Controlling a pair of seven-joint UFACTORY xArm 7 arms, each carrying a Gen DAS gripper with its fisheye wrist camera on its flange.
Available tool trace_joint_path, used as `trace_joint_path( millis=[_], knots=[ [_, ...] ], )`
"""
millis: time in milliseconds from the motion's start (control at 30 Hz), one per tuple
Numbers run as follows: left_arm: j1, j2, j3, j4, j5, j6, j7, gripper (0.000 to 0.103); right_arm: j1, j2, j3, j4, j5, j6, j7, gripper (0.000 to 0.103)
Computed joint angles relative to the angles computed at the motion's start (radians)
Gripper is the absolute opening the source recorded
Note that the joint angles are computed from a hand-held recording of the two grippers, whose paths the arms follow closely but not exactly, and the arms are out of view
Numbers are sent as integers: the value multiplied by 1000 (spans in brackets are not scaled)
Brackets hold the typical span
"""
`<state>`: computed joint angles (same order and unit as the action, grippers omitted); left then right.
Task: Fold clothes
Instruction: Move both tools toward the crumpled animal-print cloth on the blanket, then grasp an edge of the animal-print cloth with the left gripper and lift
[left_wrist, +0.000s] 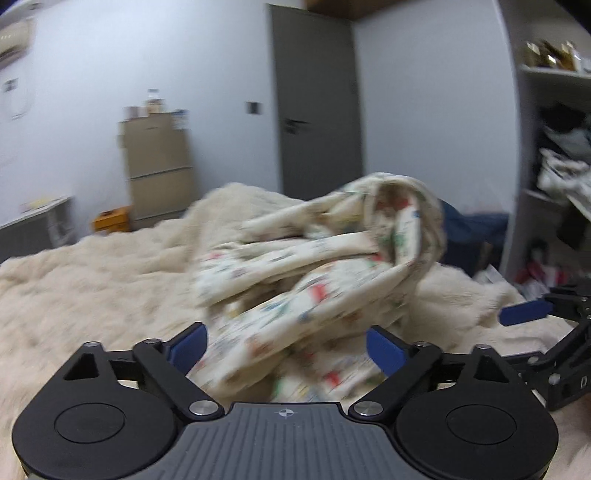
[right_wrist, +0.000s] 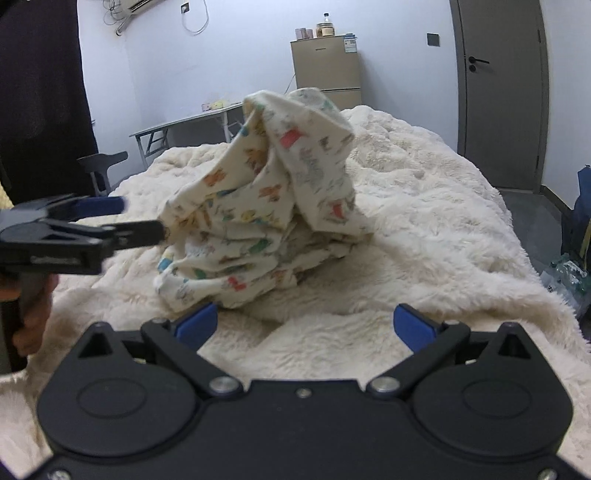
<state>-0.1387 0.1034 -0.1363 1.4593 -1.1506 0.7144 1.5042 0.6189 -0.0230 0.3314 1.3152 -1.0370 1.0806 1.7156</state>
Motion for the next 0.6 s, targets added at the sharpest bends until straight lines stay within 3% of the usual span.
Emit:
trace_joint_path(
  millis=[167,267,367,433,600],
  knots=[
    [-41,39,-34,60,70,11,-35,46,-11,-25,1,-25,9,-10,18,103],
    [-37,57,-40,68,70,31,-56,12,-20,-41,5,-42,10,-31,31,102],
    [-10,56,-39,57,6,47,-30,6,-28,-53,15,-50,-4,-47,28,101],
    [1,46,-36,49,-31,48,0,6,-33,-62,20,-55,-14,-58,22,93],
    [33,-38,3,3,-234,56,168,5,-49,-84,39,-63,-48,-65,22,92]
  ],
)
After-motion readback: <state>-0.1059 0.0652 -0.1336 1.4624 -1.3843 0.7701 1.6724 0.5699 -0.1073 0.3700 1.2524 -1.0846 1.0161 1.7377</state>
